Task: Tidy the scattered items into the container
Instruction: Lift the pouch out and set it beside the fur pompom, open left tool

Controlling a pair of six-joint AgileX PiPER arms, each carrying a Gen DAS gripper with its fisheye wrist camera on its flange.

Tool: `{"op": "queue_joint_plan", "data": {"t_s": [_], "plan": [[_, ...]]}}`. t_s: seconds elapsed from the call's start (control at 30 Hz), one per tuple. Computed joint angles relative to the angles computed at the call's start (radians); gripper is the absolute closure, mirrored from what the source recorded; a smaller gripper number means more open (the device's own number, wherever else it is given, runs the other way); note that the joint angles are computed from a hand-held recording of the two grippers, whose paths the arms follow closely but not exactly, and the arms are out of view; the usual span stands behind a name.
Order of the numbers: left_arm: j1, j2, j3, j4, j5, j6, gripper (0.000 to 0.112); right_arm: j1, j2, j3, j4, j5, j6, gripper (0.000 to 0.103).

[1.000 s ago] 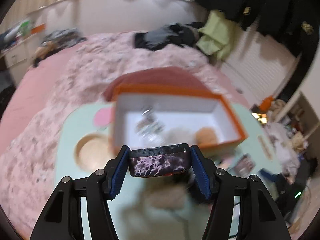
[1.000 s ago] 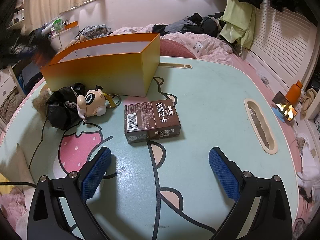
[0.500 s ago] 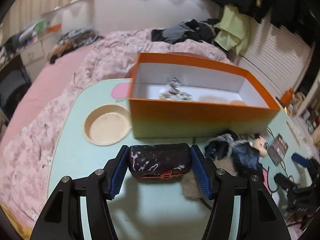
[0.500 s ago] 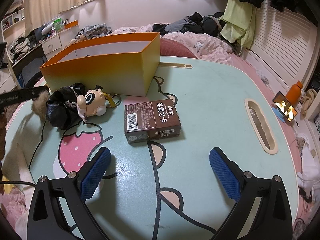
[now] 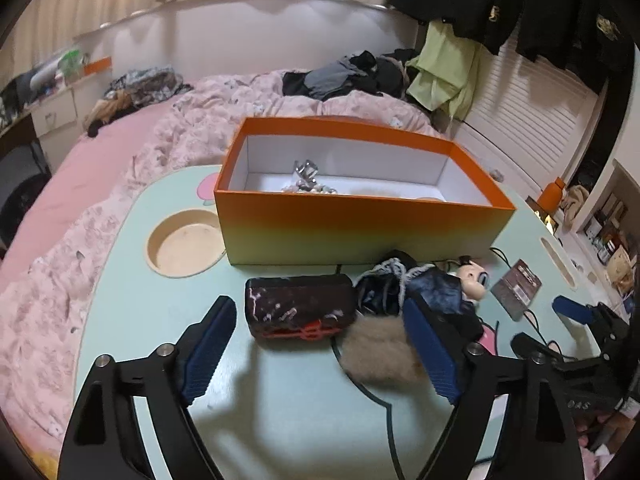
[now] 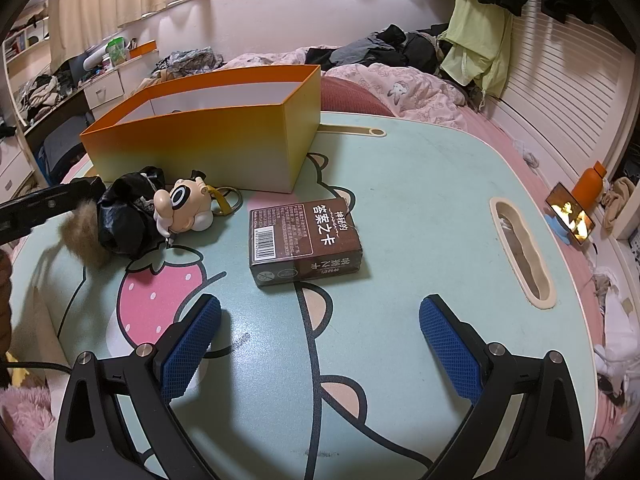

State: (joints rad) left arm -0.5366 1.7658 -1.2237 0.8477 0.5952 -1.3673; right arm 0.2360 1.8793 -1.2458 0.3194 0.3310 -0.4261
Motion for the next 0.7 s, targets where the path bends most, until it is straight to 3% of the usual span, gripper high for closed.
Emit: {"op": "queue_joint_plan", "data": {"t_s": [0.1,0.27,0.4,0.7], "plan": [[-0.044,-0.002,0.015,0.019,0.04,-0.028,0.018,0.0,-0.001,0.0,0.0,0.0,0.0,0.003],[-0.091,0.0,0.071,0.128,0.056,-0.229,0.016,0.0,-0.001,0.0,-0.002,0.0,0.002,0.003],[-0.058,0.04,0.039,0.005,0.03,-0.12,0.015,-0.001,-0.001,0.001,0.004,0.001,-0.003,0.003],[-0.083,0.103,-0.043,-0.056,0.122,0.01,0.01,0.009,0.002,0.001,-0.033,-0.008,0.032,0.003]]}}
